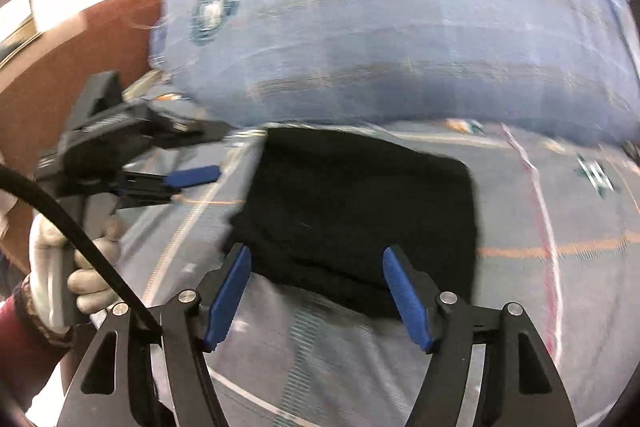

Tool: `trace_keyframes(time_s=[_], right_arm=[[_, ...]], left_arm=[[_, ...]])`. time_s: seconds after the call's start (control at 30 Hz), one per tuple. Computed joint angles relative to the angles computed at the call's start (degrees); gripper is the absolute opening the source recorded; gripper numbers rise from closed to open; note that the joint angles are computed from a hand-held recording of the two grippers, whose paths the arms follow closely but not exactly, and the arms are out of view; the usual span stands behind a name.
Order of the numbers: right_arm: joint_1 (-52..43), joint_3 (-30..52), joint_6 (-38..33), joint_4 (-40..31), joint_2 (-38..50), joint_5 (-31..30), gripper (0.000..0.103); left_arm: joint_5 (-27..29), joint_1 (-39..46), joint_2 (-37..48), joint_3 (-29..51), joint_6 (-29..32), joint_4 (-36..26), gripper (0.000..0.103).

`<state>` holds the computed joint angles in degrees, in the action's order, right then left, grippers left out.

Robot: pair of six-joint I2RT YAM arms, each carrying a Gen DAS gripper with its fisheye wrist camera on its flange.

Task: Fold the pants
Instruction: 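Fold the pants end over with both grippers and lay it down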

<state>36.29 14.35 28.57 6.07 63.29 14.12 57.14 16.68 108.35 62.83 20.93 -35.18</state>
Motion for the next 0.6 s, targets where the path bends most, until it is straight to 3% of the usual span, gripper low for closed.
trace_keyframes(time_s=[0.07,0.13,0.17,0.33,0.5,0.6], right_arm=[[-3.45,-3.07,1.9,0.61,-2.14,-2.5,0.074],[-8.32,-4.27,1.41,1.63,-2.52,-5.76,0.074],[-9.18,-5.33,1.83,1.04,-4.08,-6.08,0.074],[-13.75,-7.09,0.2,-5.43,-13.87,-7.56,0.074],[-18.64,-8.78,-1.52,0.21,-9.93,-11.8,0.074],[-19.54,-8.71,-0.69,4.91,-4.55,-13.85,0.074]], left_arm=[[-5.7,-4.58,-2.0,-2.45,-3.63,4.89,0.075],[-15.3,-10.28,-2.8,-3.27,-6.11,7.03,0.028],[-18.0,-11.65,-2.6,-3.03,-7.02,6.86,0.01],[-12.96,-6.06,-4.94,-3.53,-6.65,2.71,0.01],[-20.33,-4.14,-1.51,-3.23,-8.8,5.11,0.013],[-14.26,-1.38,3.76,0.99,-10.16,1.08,0.016]])
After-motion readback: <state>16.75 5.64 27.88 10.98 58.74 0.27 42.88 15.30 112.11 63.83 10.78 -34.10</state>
